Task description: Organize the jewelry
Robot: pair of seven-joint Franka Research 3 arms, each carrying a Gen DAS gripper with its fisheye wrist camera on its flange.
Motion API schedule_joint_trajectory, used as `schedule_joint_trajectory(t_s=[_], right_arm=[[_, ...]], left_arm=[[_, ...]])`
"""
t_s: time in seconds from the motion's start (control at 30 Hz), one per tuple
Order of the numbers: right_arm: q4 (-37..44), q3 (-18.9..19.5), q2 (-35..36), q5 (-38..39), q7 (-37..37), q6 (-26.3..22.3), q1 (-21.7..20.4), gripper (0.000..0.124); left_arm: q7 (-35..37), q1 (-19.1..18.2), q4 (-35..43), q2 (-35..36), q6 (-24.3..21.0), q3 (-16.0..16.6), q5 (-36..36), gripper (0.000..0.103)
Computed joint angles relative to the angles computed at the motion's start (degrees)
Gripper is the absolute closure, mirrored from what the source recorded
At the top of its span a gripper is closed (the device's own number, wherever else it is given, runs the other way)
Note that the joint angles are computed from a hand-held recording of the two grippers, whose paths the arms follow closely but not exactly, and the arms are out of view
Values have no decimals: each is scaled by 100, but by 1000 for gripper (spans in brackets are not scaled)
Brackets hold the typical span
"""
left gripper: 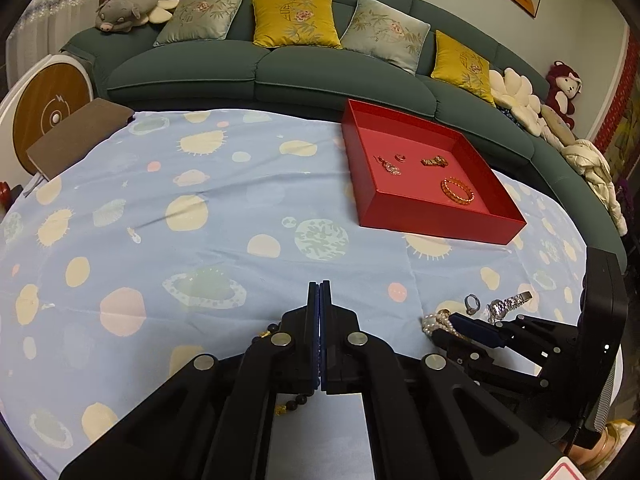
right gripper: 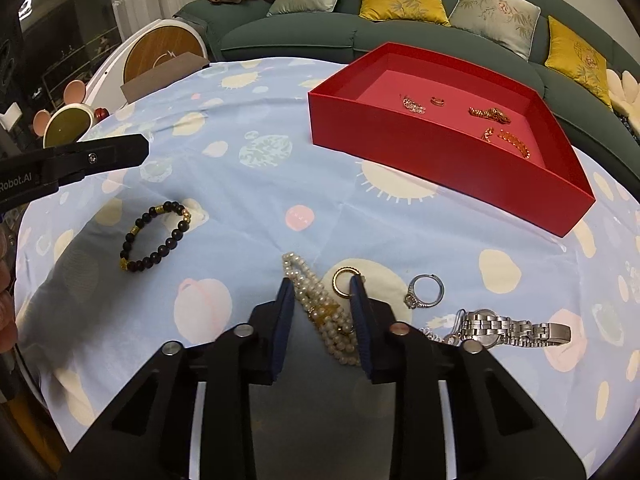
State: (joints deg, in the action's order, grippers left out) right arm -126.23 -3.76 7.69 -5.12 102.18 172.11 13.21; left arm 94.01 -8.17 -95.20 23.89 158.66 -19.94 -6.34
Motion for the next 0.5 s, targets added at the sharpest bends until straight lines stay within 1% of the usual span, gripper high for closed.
schedule_joint_trajectory(t_s=[0.03, 0.07, 0.1, 0.13, 0.2, 0.27, 0.33, 0.37, 0.4, 0.5], right_arm=[[-6, -9, -5, -15, 9, -2, 4, 109], [-10, 50, -7, 109, -93, -5, -44, 111], [-29, 93, -22, 214, -183, -8, -78, 111], [-47, 87, -36, 221, -191, 10, -73, 111], [-91, 143, -80, 369, -297, 29, -107, 112], [-157, 264, -157, 683, -556, 78, -183, 114], [-245, 341, -276, 929, -774, 139, -217, 114], [-282, 415, -331, 1172, -974, 167, -259, 114], [-317, 487, -388, 1436, -1187, 198, -291, 114], [-390, 601, -532, 2098, -1704, 273, -307, 114]], left_arm=[[20, 36, -4, -5, -9, -21, -41, 103], [-14, 34, -3, -16, -39, 7, -33, 103], [-53, 38, 6, -22, -109, 32, -31, 103], [78, 146, -14, -29, -168, -65, -168, 103], [-35, 92, -158, -131, -196, 56, -103, 102], [46, 157, -323, -215, -245, 34, -176, 96], [-12, 106, -388, -231, -349, 131, -91, 86], [-122, 37, -426, -228, -330, 225, 26, 78], [-224, -19, -444, -207, -314, 301, 140, 76], [-382, -68, -337, -55, -411, 368, 307, 76]])
